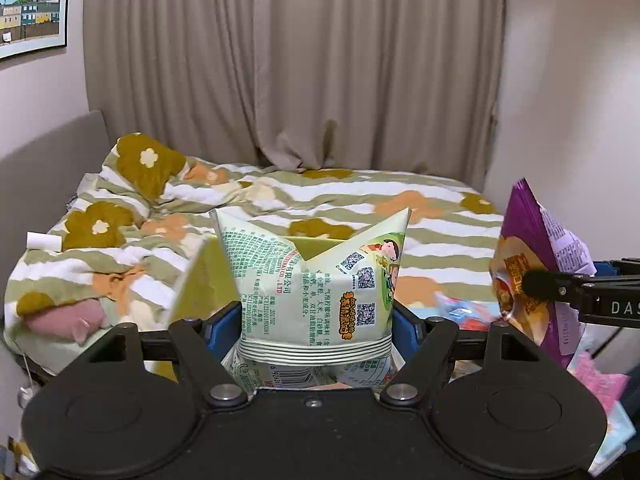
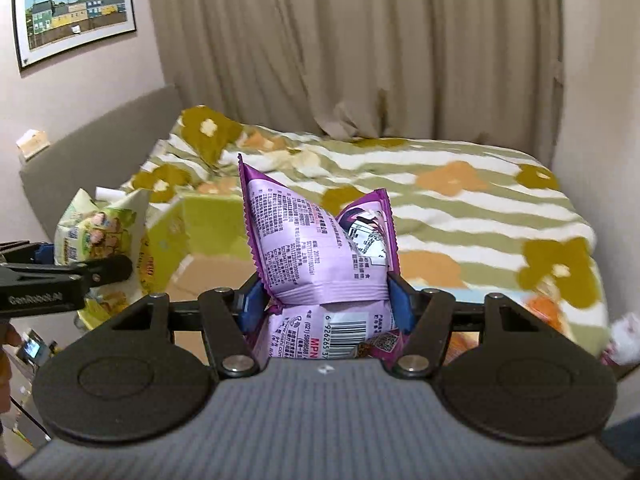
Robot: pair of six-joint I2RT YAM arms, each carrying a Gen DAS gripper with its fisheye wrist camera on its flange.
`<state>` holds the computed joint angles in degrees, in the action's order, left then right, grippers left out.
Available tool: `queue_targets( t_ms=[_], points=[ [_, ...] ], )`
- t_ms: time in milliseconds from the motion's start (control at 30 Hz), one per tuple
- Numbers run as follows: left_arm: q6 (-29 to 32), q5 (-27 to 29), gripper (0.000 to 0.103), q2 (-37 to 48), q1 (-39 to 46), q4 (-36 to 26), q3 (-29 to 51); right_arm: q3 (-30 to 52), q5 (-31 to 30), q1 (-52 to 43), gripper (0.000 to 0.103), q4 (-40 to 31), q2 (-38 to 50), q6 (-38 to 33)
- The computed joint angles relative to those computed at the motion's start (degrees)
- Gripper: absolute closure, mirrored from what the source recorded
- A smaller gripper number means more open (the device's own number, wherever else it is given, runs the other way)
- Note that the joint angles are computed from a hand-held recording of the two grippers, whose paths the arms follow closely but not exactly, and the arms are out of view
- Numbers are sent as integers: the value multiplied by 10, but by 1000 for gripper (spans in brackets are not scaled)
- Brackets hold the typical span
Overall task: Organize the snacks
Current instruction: 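Carry the green bag into the box and release it with left tool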
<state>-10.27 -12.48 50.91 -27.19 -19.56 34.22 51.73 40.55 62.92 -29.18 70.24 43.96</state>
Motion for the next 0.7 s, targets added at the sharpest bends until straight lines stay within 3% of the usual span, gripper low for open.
queue_targets(
  t_ms=[133,233,500,567,633,700],
  points=[
    [86,128,24,120,145,51,50,112,-55,-52,26,60,146,-30],
    [137,184,24,224,203,81,98,219,-84,-79,26,51,258,-21],
    [206,235,21,438,235,103,213,428,-91,-107,26,-43,449,35],
    [213,257,17,469,244,102,231,453,-84,-108,26,-61,471,50],
    [219,253,4,489,246,94,243,466,-82,-109,26,-75,483,63],
    [225,251,4,490,252,94,241,468,-87,-111,26,-75,488,67]
  ],
)
